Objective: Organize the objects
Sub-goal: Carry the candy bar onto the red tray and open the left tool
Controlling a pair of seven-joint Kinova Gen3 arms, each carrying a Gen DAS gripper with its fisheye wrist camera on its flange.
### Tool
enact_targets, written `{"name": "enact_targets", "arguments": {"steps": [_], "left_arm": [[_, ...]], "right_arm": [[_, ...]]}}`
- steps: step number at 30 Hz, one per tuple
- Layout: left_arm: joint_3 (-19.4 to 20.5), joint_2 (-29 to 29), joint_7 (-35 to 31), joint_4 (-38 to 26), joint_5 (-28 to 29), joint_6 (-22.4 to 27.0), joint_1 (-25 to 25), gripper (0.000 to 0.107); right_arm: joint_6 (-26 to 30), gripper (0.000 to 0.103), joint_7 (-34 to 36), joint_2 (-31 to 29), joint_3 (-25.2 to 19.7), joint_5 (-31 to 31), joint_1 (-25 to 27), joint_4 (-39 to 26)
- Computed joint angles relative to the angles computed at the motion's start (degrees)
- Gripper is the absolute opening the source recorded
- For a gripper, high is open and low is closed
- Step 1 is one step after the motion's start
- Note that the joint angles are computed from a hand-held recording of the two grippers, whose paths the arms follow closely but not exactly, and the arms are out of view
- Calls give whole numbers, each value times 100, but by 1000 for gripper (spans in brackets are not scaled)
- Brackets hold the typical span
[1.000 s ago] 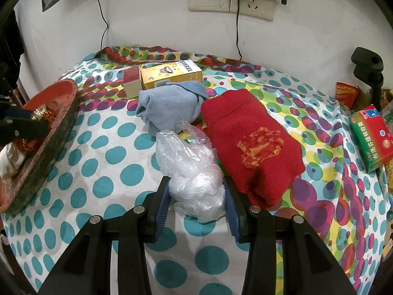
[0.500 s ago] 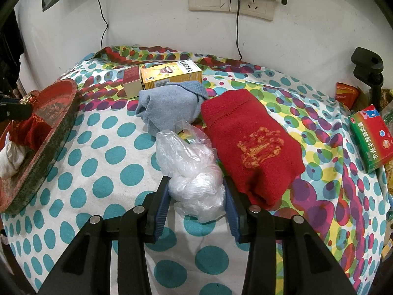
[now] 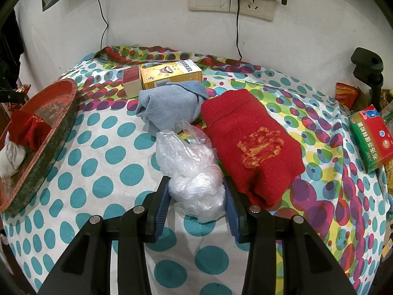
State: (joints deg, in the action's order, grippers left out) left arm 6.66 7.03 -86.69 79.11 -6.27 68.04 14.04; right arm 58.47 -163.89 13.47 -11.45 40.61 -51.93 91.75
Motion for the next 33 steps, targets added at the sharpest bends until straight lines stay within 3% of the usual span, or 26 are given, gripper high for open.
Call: {"name": "enact_targets", "arguments": {"steps": [14,17,21,25,29,33], "left_arm": [[-311,250,-201,435,207,-192,-636,22],[-331,312,-233,392,252,-99,-715,35],[-369,285,23,375,46,-82,-675,36],[-334,60,21,445,203,-100,-732,36],[-245,-342,287,552,-78,-109,-481,36],[-126,-624,249,629,358,-60,-549,36]], "right_arm": [[17,39,-6,10,1,11,-8,0],[17,39,-1,11,0,11,-10,-3],[6,39,-5,2,-2,16,-3,22],[30,39,-10,15,-4,25,-17,5],[69,40,-6,29,-1,37,-28,-7],[145,45,-28,31,12,43,-34,-5]]}}
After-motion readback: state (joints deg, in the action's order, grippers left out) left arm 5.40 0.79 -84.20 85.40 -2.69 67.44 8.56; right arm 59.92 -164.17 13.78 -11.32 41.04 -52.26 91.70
